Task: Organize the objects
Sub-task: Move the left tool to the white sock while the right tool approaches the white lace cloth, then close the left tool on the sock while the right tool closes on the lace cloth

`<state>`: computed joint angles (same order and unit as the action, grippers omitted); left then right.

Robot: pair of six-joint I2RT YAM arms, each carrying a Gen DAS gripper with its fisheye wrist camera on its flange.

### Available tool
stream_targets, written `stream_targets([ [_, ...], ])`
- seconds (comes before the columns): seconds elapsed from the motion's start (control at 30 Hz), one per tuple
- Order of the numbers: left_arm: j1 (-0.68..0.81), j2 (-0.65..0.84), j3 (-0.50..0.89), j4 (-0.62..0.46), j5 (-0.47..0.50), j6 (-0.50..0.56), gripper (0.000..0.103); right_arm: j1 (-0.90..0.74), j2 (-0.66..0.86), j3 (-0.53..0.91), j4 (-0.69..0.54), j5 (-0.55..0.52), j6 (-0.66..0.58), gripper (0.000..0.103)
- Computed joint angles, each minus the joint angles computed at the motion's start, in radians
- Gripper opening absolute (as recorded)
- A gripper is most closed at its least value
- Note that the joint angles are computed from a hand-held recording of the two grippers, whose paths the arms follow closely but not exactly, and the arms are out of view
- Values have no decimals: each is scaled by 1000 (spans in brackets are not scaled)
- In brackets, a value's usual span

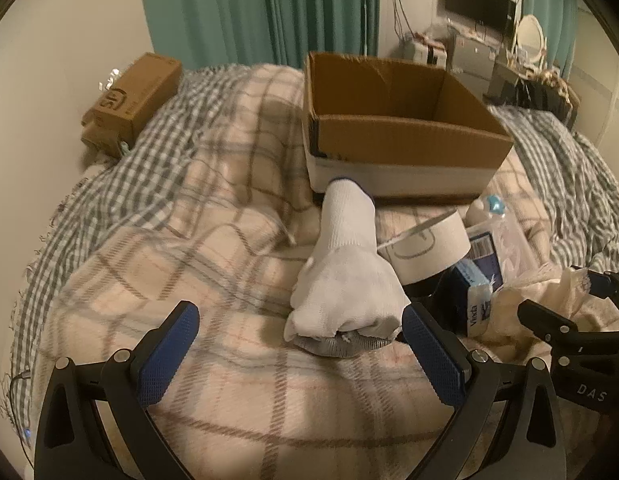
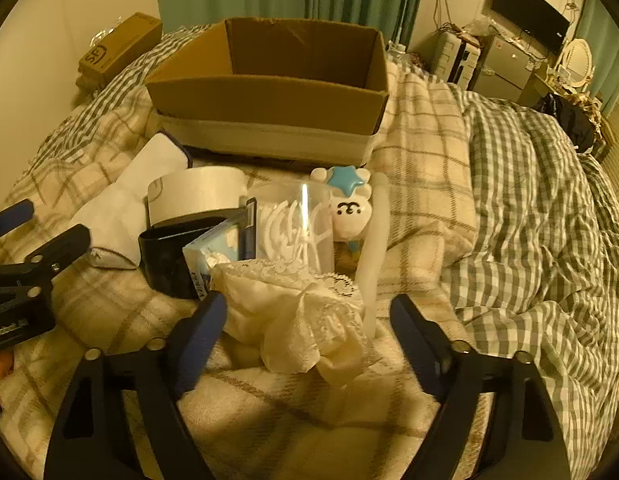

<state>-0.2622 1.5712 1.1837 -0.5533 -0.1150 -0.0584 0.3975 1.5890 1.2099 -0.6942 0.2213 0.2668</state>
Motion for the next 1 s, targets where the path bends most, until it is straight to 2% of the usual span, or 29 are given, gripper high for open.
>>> stream_targets([
  [0.03, -2, 20, 15, -10, 2, 3, 103, -2, 4, 0, -1, -6, -2, 73],
  [0.1, -4, 53, 39, -24, 7, 3, 103, -9, 12, 3, -9, -26, -5, 56],
  [0.2, 2, 95, 73, -40, 32, 5, 103, -17, 9, 3, -9, -47, -5, 44],
  [0.3, 12, 129, 104, -66, 80, 16, 93, -18, -10, -3, 2, -42, 0, 36],
  [0.4, 16, 147, 121, -88, 139, 31, 74, -17, -32, -9, 15, -33, 7, 30],
  [0.43, 20, 149, 123, -93, 166, 36, 64, -15, -41, -11, 19, -26, 9, 29],
  [0.57, 20, 106, 91, -75, 178, 30, 53, -1, -72, -12, 29, 2, 7, 24],
  [0.77, 38, -15, 51, -75, 196, 17, 48, 39, -161, -11, 35, 70, -16, 23],
  [0.87, 48, -51, 75, -94, 213, 23, 47, 67, -193, 15, 22, 108, -32, 23],
  [1.0, 52, -74, 147, -120, 222, 46, 46, 71, -213, 71, 2, 109, -54, 23],
])
